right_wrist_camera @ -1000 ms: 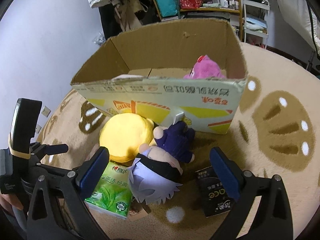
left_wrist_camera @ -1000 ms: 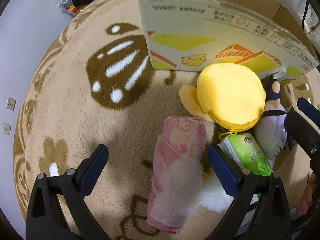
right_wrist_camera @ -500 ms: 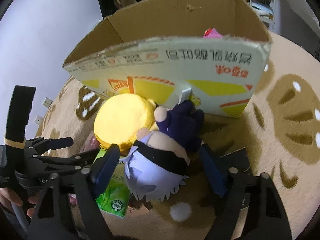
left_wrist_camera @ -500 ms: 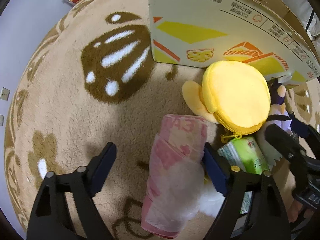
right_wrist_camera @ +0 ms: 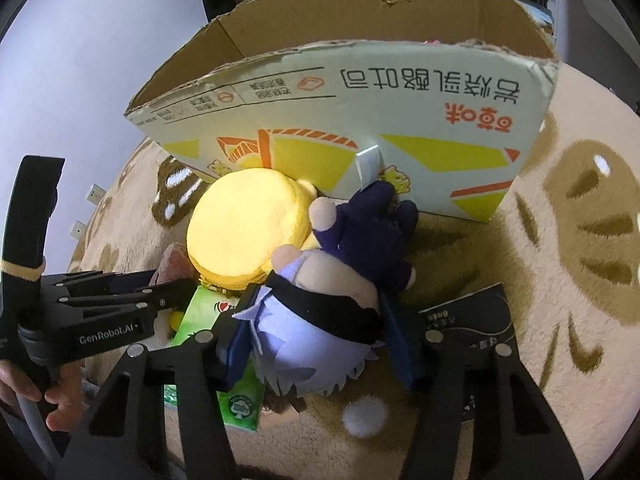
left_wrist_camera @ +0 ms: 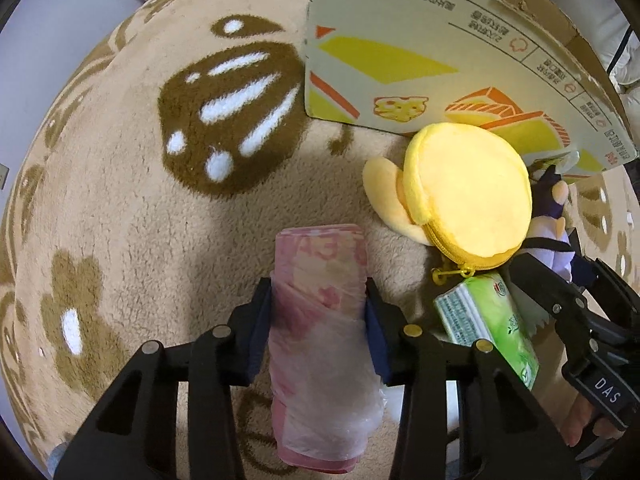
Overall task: Organize soft objects
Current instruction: 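Grasp the pink-wrapped roll with the left tool while the right tool grasps the doll, then lift the pink roll over the box with the left tool while the right tool carries the doll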
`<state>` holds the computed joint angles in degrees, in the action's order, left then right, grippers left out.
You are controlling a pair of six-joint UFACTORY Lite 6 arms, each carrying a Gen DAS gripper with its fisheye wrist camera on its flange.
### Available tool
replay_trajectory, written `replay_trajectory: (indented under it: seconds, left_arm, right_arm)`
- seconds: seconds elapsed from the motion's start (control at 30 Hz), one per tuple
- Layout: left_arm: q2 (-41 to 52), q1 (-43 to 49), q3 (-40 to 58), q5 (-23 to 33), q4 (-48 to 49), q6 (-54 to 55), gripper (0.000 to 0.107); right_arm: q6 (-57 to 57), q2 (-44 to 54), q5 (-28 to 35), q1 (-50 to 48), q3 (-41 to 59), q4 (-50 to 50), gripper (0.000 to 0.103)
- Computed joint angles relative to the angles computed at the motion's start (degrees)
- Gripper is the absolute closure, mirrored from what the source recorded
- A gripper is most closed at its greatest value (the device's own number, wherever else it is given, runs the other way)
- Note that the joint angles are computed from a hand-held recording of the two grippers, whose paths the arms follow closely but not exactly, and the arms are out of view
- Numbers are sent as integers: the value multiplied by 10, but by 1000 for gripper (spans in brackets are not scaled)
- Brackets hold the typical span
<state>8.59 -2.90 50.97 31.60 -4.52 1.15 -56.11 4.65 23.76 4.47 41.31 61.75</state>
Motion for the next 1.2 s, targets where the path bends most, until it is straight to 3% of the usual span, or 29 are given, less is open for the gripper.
replay_trajectory:
  seconds: [0.57, 0.87, 1.2]
  left_arm:
    - [-134, 63, -61, 3, -32, 76, 84]
    - [-227, 15, -83, 3, 14, -21, 86]
    - [-351, -7, -98, 18, 29, -36, 91]
  right_arm:
    - [22, -136, 26, -54, -52, -38, 44]
    - [46, -234, 40, -68, -82, -61, 44]
    - [78, -345, 63, -83, -101, -84, 44]
